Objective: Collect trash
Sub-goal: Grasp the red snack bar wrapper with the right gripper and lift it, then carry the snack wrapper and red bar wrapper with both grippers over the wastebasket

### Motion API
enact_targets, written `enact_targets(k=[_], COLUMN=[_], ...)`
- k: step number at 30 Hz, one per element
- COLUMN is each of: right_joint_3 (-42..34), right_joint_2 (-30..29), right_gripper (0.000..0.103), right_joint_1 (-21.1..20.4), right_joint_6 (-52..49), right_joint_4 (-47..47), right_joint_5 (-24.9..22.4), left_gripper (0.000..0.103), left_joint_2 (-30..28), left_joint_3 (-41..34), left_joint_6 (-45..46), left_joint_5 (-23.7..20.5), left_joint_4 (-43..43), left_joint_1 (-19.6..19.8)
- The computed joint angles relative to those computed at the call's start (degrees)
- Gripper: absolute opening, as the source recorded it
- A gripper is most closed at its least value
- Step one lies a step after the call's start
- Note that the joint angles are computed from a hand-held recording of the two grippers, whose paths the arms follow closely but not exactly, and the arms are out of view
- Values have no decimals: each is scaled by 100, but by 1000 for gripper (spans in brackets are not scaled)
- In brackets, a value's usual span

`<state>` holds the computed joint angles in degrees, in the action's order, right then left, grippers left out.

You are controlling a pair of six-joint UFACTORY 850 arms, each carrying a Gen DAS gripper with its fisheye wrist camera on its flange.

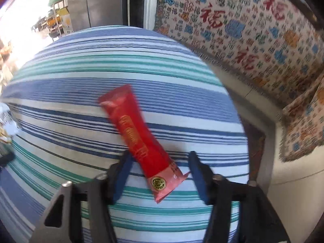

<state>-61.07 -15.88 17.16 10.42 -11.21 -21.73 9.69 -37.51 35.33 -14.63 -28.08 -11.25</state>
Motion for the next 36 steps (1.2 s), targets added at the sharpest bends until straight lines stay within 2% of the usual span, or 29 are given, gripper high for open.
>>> enact_targets(k=[2, 4, 7, 9, 10, 12, 15, 17, 20, 24, 25, 26, 27, 28, 29, 30, 32, 36], right_joint_3=[28, 112, 319, 430, 474, 555, 559, 433, 57, -265, -315, -387, -420, -383, -317, -244, -58, 327], right_joint_2=[64, 191, 411, 515, 565, 707, 911, 905, 585, 188, 101, -5, -58, -31, 41, 128, 354, 801], right_gripper=[40, 40, 41, 42, 43, 55, 60, 60, 60, 60, 60, 56, 28, 24, 24, 23, 23, 23], right_joint_1=[137, 240, 497, 734, 800, 820, 782, 865, 852, 1000, 1008, 969, 973, 988, 978, 971, 968, 898], right_joint_6=[420, 471, -231, -75, -87, -182, 88, 407, 83, 430, 372, 215, 201, 368, 409, 386, 483, 505], right_joint_4=[37, 667, 1695, 1643, 1734, 1987, 1670, 1262, 1401, 795, 826, 918, 920, 814, 860, 927, 885, 936], right_joint_5=[-279, -501, -566, -578, -564, -478, -408, -530, -897, -1020, -1018, -1041, -1073, -1030, -941, -858, -711, -546], left_gripper=[103, 103, 103, 103, 102, 102, 102, 102, 102, 101, 97, 86, 78, 59, 51, 49, 39, 35], left_joint_2=[5, 7, -2, -16, 0, 70, 115, 97, -16, -84, -65, -57, -69, -82, -88, -94, -66, 62], left_joint_3=[8, 5, -5, -29, -28, -8, -47, -89, -172, -215, -210, -210, -229, -240, -245, -251, -233, -155], left_joint_6=[-8, -16, 58, 517, 897, 1549, 2446, 2811, 2994, 2908, 2868, 2896, 2944, 2997, 3025, 3088, 3155, 3279], left_joint_5=[7, 4, -13, -117, -226, -504, -1172, -1418, -1431, -1207, -1122, -1104, -1168, -1246, -1255, -1319, -1378, -1421], left_joint_4=[5, 8, -54, -408, -711, -1282, -2179, -2581, -2849, -2813, -2811, -2850, -2897, -2957, -2994, -3083, -3198, -3358], left_joint_1=[-2, -2, 5, 73, 140, 355, 791, 938, 915, 744, 692, 687, 711, 746, 768, 806, 856, 842])
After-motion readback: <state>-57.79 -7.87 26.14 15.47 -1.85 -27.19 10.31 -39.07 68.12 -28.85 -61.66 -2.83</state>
